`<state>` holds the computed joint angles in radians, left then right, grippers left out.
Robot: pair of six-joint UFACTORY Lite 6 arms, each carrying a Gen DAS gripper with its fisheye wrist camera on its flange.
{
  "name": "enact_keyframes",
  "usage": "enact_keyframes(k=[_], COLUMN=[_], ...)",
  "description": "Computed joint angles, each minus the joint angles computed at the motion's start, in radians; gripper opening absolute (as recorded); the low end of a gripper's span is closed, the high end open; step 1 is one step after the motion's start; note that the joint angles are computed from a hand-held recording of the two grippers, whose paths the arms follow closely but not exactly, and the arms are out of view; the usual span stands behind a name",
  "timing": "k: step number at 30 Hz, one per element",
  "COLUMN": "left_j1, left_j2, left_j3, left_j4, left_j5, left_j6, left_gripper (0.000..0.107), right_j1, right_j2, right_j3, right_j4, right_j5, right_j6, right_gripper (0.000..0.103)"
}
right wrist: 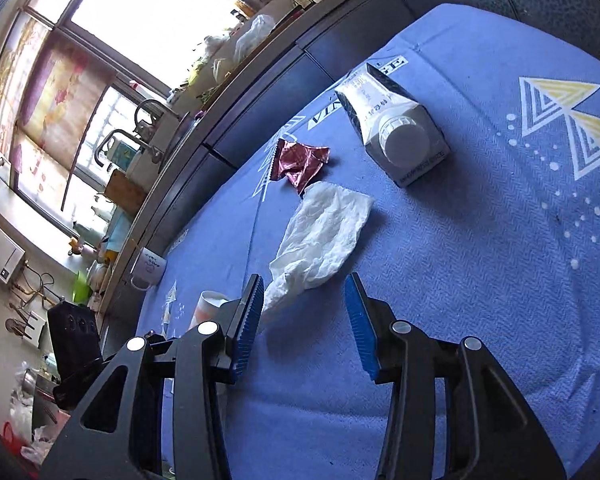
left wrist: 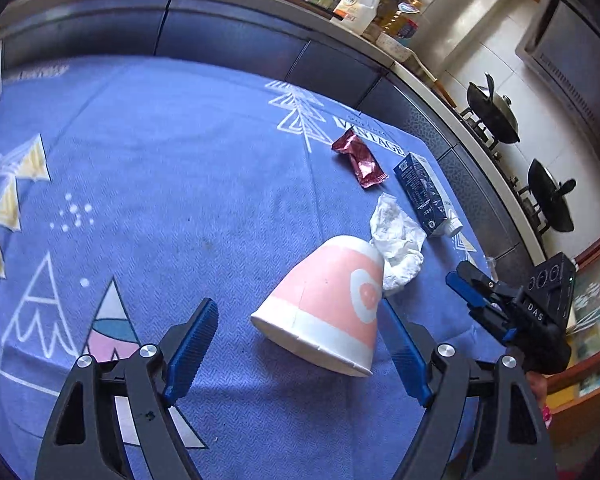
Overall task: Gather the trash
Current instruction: 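Grasp the pink paper cup with the left gripper while the right gripper grasps the white tissue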
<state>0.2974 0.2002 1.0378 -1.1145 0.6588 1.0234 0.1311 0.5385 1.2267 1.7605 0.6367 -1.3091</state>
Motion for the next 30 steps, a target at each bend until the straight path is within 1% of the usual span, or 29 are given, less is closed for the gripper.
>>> enact_keyframes(k=[3, 7, 9, 11, 13, 16, 17, 18, 19, 21, 22, 23, 25, 26, 28, 30], left_j1=[0.057, 0.178, 0.204, 0.208, 0.193, 0.162, 0.151, 0.139, 0.133, 0.119, 0.118, 0.114, 0.115, 0.112, 0.109, 0.108], left_j2=[0.026, 0.072, 0.087, 0.117, 0.147, 0.188, 0.199, 0.206, 0.217, 0.245, 0.255, 0.273, 0.289, 0.273, 0.225, 0.167], left_j3=[0.0, 0.007, -0.005, -0.006, 0.007, 0.035, 0.042, 0.049, 0.06, 0.077, 0.078, 0.088, 0.084, 0.074, 0.047, 0.024], left_j4=[-0.031, -0.055, -0.063, -0.072, -0.088, -0.12, -0.132, -0.141, -0.144, -0.161, -0.169, -0.174, -0.2, -0.203, -0.213, -0.217], left_j5=[0.072, 0.232, 0.293, 0.35, 0.384, 0.42, 0.429, 0.424, 0.419, 0.418, 0.426, 0.437, 0.486, 0.488, 0.499, 0.51], left_j6=[0.009, 0.009, 0.005, -0.004, -0.012, -0.034, -0.037, -0.04, -0.045, -0.056, -0.059, -0.062, -0.049, -0.042, -0.018, 0.001], left_gripper=[0.081, 0.081, 0.077, 0.067, 0.06, 0.058, 0.057, 0.057, 0.054, 0.043, 0.026, 0.016, 0.008, 0.006, 0.003, 0.003], right_j1=[0.001, 0.022, 0.037, 0.057, 0.088, 0.115, 0.12, 0.125, 0.129, 0.122, 0.118, 0.117, 0.115, 0.114, 0.113, 0.11], right_j2=[0.035, 0.088, 0.13, 0.177, 0.205, 0.238, 0.244, 0.253, 0.265, 0.297, 0.295, 0.282, 0.222, 0.184, 0.09, -0.018], right_j3=[0.022, 0.082, 0.129, 0.186, 0.234, 0.292, 0.304, 0.316, 0.331, 0.358, 0.347, 0.327, 0.254, 0.208, 0.106, -0.005], right_j4=[-0.011, -0.043, -0.061, -0.067, -0.056, -0.056, -0.055, -0.057, -0.065, -0.095, -0.076, -0.06, -0.01, 0.018, 0.07, 0.127], right_j5=[0.024, 0.017, 0.011, 0.004, -0.031, -0.066, -0.08, -0.094, -0.105, -0.084, -0.069, -0.065, -0.052, -0.043, -0.04, -0.038], right_j6=[0.041, 0.098, 0.135, 0.171, 0.175, 0.212, 0.214, 0.218, 0.23, 0.269, 0.257, 0.237, 0.157, 0.109, 0.012, -0.096], right_gripper=[0.043, 0.043, 0.043, 0.041, 0.041, 0.041, 0.039, 0.034, 0.022, 0.006, 0.005, 0.005, 0.004, 0.004, 0.004, 0.004])
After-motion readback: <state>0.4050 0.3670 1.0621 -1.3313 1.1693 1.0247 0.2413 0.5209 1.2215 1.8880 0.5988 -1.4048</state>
